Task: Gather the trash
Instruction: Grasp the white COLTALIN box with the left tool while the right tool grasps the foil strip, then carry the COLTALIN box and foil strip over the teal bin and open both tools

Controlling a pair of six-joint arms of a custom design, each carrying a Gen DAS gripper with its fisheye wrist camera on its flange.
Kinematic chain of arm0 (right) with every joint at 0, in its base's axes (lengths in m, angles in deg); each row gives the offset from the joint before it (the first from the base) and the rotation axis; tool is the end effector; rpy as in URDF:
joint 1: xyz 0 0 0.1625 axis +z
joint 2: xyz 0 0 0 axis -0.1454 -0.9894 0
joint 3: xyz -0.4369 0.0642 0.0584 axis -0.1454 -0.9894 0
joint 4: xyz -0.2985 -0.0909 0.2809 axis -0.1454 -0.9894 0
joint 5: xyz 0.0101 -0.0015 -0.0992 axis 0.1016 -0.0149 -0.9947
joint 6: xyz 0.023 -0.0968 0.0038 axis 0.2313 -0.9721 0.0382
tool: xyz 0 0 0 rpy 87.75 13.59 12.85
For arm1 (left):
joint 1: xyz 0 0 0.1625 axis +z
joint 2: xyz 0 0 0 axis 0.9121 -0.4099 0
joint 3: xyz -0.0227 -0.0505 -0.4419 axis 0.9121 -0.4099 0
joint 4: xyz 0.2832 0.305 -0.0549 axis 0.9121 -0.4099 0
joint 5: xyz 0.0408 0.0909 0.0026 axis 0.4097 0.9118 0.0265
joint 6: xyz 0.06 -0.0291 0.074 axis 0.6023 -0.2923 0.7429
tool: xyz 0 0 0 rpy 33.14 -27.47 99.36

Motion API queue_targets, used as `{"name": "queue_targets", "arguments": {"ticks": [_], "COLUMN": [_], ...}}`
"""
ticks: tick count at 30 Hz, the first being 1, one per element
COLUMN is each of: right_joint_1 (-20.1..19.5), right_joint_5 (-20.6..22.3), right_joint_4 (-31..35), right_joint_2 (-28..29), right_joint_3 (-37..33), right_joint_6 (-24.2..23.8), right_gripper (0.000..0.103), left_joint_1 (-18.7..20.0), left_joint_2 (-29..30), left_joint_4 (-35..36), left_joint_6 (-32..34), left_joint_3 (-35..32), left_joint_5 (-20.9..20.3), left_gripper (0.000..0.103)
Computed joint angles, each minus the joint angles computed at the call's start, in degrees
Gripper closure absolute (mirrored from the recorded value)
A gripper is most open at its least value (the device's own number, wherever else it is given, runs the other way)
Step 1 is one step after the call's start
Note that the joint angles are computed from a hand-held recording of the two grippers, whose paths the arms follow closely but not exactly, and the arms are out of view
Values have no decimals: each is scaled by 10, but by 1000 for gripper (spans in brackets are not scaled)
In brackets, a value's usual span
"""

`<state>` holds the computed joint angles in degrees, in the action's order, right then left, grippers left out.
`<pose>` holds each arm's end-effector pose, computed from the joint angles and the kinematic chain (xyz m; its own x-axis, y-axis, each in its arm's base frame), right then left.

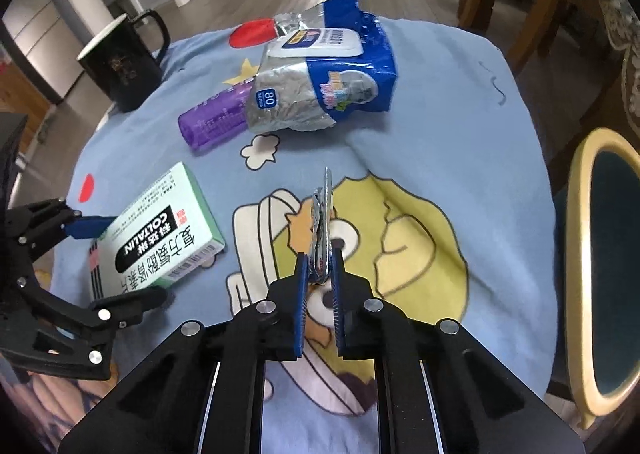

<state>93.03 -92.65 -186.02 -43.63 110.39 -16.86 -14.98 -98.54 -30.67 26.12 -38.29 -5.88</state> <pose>0.0196 -0.7814 0.3175 -0.7713 -0.3354 0.5409 -0.4537 0.8858 -0.0978 -0.3763 -0.7655 -0.0490 -0.7303 0.2846 -0.6210 0.3601 0.9329 0.0041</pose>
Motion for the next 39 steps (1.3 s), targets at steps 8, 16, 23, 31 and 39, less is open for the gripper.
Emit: {"name": "queue_targets", "arguments": {"ticks": [8, 16, 23, 31, 39], "right_joint_1": [-14, -12, -16, -31, -51], "right_joint_5": [47, 78, 89, 90, 86], "right_joint_4": [10, -15, -44, -93, -139], "right_joint_2": [-46, -97, -126, -149, -162], "right_joint_3": [10, 34, 42, 55, 65], "right_joint_6": [11, -16, -38, -52, -54], "right_gripper": [91, 91, 91, 91, 91], "left_joint_1": [-15, -31, -43, -54, -67], "left_joint_2": [-24, -20, 7, 47, 127], "left_joint_4": [-59, -128, -128, -126, -93], "left_joint_6": [0, 22, 33, 41, 62], "left_joint_3": [39, 36, -7, -68, -207], "left_joint_5": [14, 11, 13, 7, -2], "left_gripper": [25, 25, 25, 25, 25]}}
